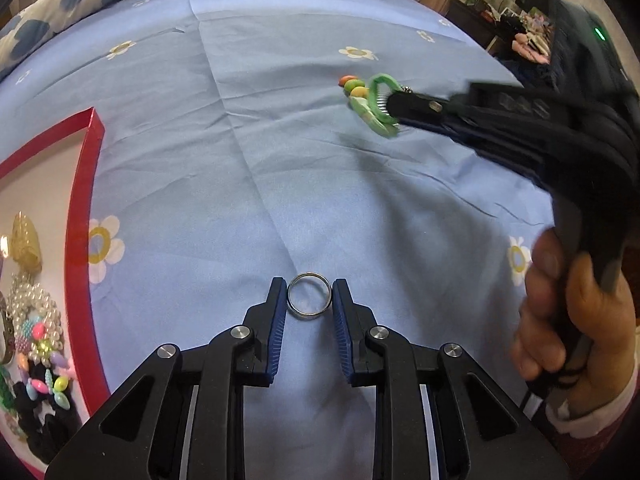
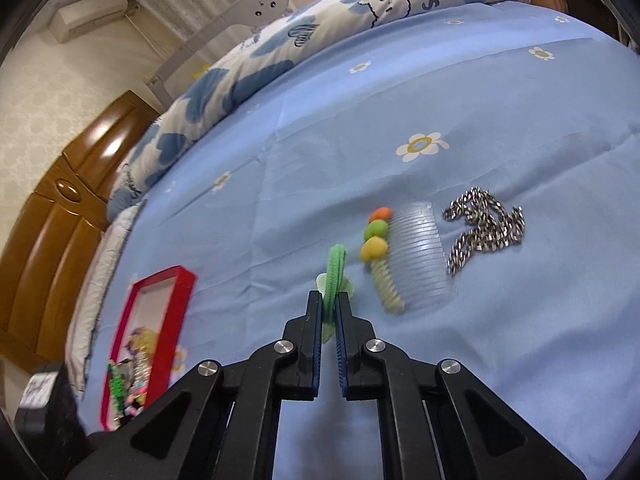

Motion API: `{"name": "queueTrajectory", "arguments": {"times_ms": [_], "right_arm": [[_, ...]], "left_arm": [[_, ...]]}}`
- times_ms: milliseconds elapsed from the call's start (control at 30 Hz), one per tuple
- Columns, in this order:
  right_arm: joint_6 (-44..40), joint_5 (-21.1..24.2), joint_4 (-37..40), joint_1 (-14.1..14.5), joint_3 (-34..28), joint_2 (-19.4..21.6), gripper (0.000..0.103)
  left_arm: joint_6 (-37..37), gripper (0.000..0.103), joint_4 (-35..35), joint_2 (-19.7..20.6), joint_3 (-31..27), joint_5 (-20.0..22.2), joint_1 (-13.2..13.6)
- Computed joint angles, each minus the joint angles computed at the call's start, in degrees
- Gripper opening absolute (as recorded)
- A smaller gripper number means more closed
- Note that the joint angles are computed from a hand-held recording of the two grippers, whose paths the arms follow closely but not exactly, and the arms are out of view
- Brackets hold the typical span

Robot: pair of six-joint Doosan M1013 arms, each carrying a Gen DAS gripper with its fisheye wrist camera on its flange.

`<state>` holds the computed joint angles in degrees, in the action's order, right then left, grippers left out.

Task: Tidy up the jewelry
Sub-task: 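Grasp the silver ring with the left tool while the right tool grasps the green hair clip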

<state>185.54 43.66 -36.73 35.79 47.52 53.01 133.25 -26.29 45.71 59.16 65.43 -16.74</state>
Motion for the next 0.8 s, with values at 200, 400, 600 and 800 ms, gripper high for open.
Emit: {"name": "queueTrajectory", "arguments": {"times_ms": [200,400,600,800], "right_arm": [[7.65,-2.72,-4.28,1.70,4.11,-2.31,0.006],[13.18,-4.45,-7.31,3.11,6.18,-3.39,0.006],[13.73,-4.27,-6.85,4.15,5.62,-3.07,0.006],[14.11,-4.18,-6.46,4.95,5.01,-2.75,0.006]], "left_arm": [[0.35,0.021,-1.78,-0.92,0.76,0.37,1.00],[0.07,0.021,-3.05,-0.85,-0.46,0.41,1.86],[-0.18,0.021,-3.90,-1.48,-0.29,-0.74,2.69],[-0.47,0.021,-4.89,-1.93,-0.08,-0.86,3.57]]}}
